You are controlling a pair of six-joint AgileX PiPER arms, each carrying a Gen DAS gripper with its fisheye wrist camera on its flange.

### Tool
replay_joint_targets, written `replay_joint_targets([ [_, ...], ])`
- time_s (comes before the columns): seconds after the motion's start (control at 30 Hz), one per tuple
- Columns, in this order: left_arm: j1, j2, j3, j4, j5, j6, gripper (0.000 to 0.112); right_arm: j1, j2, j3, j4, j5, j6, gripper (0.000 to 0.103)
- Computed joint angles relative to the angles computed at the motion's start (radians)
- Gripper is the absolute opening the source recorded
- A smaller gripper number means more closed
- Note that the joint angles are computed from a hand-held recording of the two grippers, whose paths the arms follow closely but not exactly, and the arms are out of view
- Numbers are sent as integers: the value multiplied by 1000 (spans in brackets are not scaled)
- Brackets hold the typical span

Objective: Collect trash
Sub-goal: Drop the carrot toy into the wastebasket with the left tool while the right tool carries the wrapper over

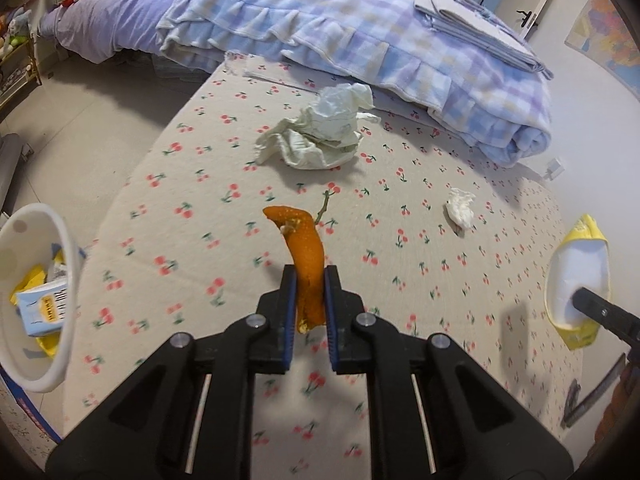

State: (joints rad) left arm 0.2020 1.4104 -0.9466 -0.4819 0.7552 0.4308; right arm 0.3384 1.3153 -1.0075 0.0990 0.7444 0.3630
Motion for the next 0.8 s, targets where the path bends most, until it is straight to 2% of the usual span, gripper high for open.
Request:
replay_joint_targets([
  [0.27,174,-71,32,-120,137,206,14,38,-11,8,32,0,15,17],
  [0.5,332,-75,9,-168,269,290,14,107,25,-21,19,-5,64,17],
  [0.8,552,-35,-49,-174,364,399,14,292,147,-137,-53,-29,219,17],
])
